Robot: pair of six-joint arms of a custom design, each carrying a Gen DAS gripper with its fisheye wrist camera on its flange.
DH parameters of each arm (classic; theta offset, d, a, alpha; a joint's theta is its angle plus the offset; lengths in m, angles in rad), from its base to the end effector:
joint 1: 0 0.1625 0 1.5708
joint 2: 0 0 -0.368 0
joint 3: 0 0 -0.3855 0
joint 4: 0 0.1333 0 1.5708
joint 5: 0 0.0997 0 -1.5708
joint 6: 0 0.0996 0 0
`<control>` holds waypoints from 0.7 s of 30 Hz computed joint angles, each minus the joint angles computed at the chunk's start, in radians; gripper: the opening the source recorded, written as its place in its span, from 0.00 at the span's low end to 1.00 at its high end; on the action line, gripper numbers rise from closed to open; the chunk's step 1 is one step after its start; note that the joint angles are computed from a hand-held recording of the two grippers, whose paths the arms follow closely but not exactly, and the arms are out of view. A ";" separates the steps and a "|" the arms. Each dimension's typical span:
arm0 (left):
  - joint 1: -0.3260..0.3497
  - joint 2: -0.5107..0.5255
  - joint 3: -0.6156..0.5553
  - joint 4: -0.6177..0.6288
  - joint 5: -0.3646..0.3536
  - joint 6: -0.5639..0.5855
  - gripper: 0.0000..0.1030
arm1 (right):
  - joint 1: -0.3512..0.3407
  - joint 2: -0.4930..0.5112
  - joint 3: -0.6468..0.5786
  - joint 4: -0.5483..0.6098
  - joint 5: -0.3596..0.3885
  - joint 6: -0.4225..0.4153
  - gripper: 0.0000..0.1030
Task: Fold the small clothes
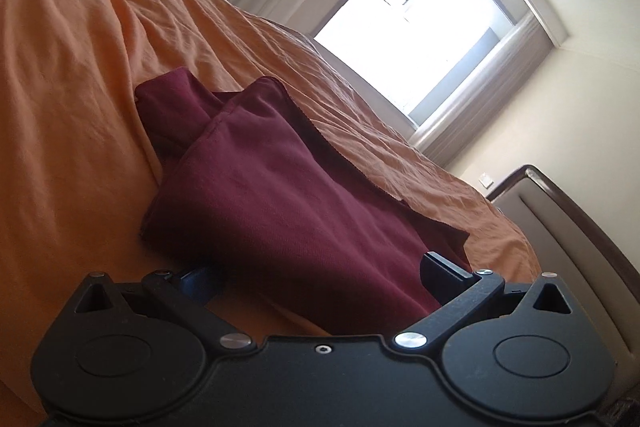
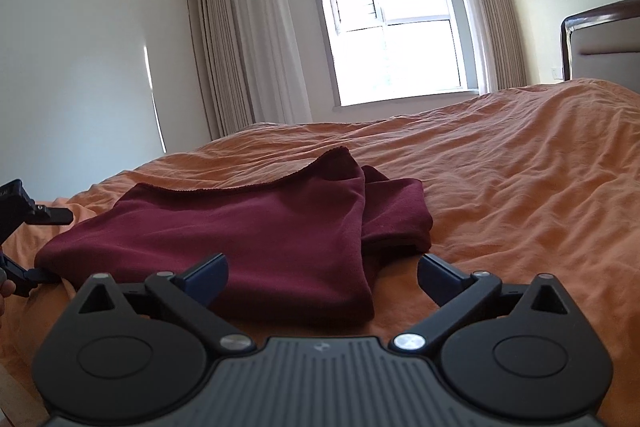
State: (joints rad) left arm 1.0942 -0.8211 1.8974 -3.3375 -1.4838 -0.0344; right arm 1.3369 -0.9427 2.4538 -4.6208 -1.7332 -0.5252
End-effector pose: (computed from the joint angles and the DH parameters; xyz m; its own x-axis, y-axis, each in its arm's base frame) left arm -0.1371 -0.5750 0.0795 -0.9222 0.3841 -0.0450 0.3222 0.6987 -0.6388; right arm 0.0351 -0.3585 0.1720 -0.8019 0.3184 0.5056 -0.4561 0.2203 -0.8622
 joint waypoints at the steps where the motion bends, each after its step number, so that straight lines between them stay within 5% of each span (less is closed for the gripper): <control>1: -0.002 0.009 -0.009 -0.006 0.015 -0.020 0.99 | 0.021 -0.003 -0.017 0.023 -0.038 -0.014 1.00; 7: -0.003 0.061 -0.084 -0.023 0.072 -0.095 0.99 | 0.120 -0.015 -0.146 0.145 -0.202 -0.113 1.00; 11: 0.000 0.089 -0.126 -0.028 0.110 -0.127 0.99 | 0.184 -0.022 -0.276 0.326 -0.303 -0.161 1.00; 21: 0.009 0.115 -0.134 -0.089 0.116 -0.156 0.99 | 0.249 0.090 -0.588 0.653 -0.352 -0.297 1.00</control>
State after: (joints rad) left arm 1.1036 -0.7061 1.7632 -3.4262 -1.3676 -0.1908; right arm 1.5859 -0.8528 1.8659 -3.9678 -2.0847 -0.8221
